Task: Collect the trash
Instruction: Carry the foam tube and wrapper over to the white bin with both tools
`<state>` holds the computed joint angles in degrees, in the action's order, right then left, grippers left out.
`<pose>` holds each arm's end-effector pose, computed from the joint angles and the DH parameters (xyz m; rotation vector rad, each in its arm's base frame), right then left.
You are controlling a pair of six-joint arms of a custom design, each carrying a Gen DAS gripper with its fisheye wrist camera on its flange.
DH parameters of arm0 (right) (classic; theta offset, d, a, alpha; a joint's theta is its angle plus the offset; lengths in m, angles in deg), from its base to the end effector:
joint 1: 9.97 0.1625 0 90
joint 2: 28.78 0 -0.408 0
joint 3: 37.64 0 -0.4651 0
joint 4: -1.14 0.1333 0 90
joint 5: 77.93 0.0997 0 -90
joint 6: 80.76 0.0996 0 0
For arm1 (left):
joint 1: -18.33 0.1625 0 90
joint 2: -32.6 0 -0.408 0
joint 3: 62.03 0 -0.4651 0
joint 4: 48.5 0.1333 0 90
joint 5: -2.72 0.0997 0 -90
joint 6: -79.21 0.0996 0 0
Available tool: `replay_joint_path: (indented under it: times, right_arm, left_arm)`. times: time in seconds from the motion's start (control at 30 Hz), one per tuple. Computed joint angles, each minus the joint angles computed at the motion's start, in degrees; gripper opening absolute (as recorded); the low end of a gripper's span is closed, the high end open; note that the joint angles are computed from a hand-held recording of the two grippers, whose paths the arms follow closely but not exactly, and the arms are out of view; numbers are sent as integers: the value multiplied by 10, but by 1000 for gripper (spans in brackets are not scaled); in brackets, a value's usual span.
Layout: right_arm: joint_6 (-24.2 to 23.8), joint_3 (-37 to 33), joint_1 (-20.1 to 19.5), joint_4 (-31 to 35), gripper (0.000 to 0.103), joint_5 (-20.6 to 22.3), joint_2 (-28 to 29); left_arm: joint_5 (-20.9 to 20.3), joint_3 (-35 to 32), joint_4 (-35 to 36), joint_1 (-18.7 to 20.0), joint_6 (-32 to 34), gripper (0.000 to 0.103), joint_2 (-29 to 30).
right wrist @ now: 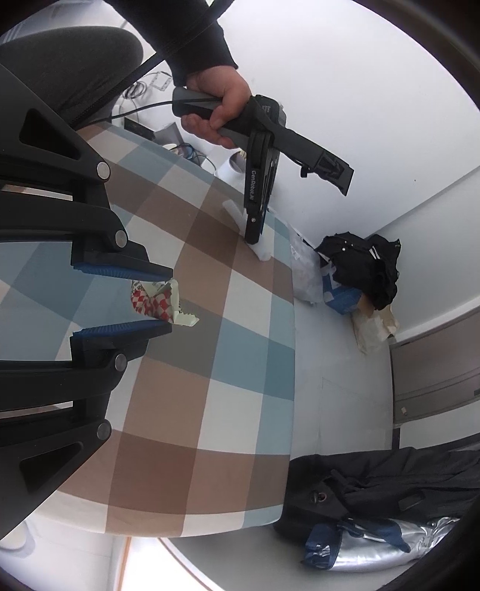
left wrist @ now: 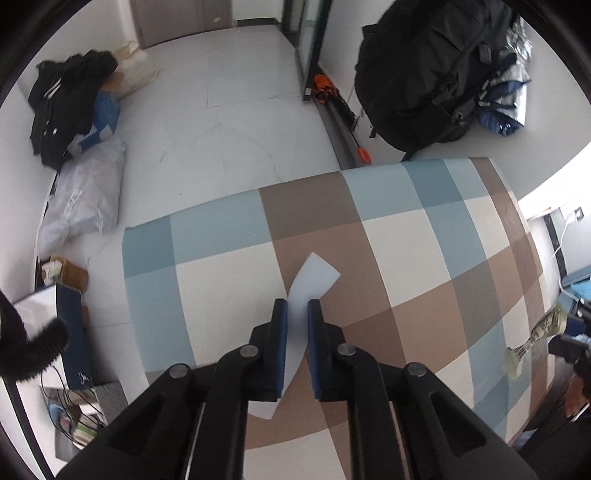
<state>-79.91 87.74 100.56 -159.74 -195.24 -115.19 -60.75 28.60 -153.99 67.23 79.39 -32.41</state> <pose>0.2639 -0.4549 0.2548 0.2715 -2.6420 0.8637 -0.3092 -0.6249 0.2259 0.9851 2.4582 0.0017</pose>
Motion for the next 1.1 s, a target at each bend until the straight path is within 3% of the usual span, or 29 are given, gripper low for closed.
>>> replay_joint_path:
  times: [0.13,0.37,0.5,0.8,0.97,1.1]
  right_arm:
    - [3,3,5,-7,20,-2,-2]
    - [25,17,25,-13,20,3,-17]
    - [37,26,54,-18,20,-17,-23]
    - [79,54,123,-50,20,-62,-56]
    - [98,65,156,-50,20,-104,-76]
    - [109,74,174,-52,20,-128,-89]
  left_arm:
    - [9,9,2,-6,-31,4,-10]
    - [-25,63,-58,-25,-42,4,-69]
    - [-29,103,-94,-50,-58,4,-109]
    - [-42,173,-161,-108,-29,4,-195]
    - [-75,194,-177,-122,-45,4,-231]
    - [-72,218,-186,-137,-54,4,-256]
